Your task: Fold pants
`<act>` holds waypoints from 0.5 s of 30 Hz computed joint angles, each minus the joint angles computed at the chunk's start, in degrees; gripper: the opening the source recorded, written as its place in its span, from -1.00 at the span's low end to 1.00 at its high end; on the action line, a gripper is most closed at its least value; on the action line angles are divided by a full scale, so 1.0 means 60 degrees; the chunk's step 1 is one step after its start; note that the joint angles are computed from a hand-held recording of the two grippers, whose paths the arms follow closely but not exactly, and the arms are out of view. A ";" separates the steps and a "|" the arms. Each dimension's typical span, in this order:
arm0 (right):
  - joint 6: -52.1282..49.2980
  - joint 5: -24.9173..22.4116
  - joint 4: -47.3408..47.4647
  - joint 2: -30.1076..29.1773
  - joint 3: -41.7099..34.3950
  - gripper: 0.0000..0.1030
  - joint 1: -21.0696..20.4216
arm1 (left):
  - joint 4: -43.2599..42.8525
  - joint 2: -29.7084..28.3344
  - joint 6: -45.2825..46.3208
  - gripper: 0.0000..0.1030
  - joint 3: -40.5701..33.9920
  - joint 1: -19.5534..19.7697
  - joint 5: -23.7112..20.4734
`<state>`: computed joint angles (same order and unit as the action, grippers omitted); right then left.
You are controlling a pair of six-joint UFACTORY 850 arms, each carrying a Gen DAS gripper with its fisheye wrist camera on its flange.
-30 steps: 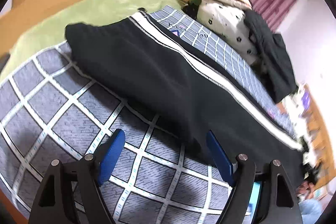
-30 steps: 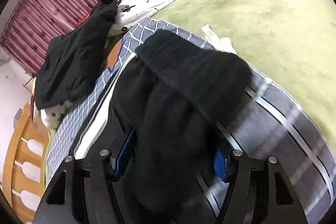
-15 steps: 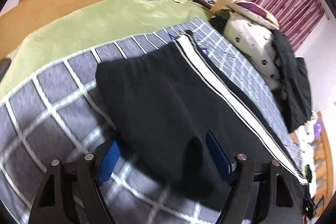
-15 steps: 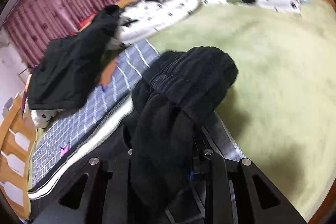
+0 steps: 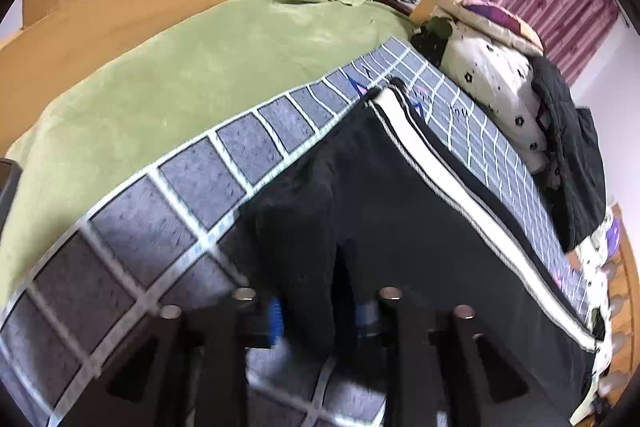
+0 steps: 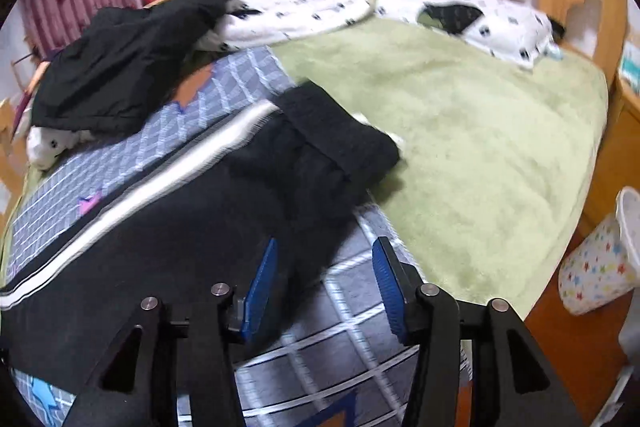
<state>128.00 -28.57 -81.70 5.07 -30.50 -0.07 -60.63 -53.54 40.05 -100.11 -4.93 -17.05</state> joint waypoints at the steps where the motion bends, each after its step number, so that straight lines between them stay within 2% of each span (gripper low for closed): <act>1: -0.0101 -0.0045 0.0048 0.0013 -0.0100 0.01 0.0122 | 0.0343 0.0137 -0.0105 -0.14 0.0161 -0.0036 -0.0010; 2: -0.0255 -0.0085 0.0095 -0.0027 -0.0287 0.03 0.0302 | 0.0581 0.0315 0.0010 0.14 0.0377 -0.0074 -0.0090; 4: -0.0477 -0.0087 -0.0008 -0.0292 -0.0759 0.07 0.0580 | 0.0678 0.0645 0.0538 0.28 0.0792 -0.0157 -0.0370; 7: -0.0388 0.0097 -0.0671 -0.1004 -0.1596 0.11 0.0868 | 0.1065 0.0991 0.1095 0.28 0.1094 -0.0269 -0.1065; 8: -0.0357 0.0147 -0.0848 -0.1248 -0.1847 0.11 0.0927 | 0.0826 0.1232 0.1640 0.28 0.1332 -0.0337 -0.1073; 11: -0.0441 0.0707 -0.1387 -0.2209 -0.2876 0.11 0.1092 | 0.0166 0.1795 0.2845 0.28 0.1739 -0.0579 -0.0421; 13: -0.1194 0.1676 -0.1399 -0.2976 -0.3740 0.11 0.1069 | 0.0491 0.1827 0.2564 0.28 0.1494 -0.0695 -0.0185; 15: -0.2709 0.1926 -0.0616 -0.3761 -0.4654 0.11 0.1179 | 0.0789 0.1566 0.2063 0.28 0.0854 -0.0716 -0.0442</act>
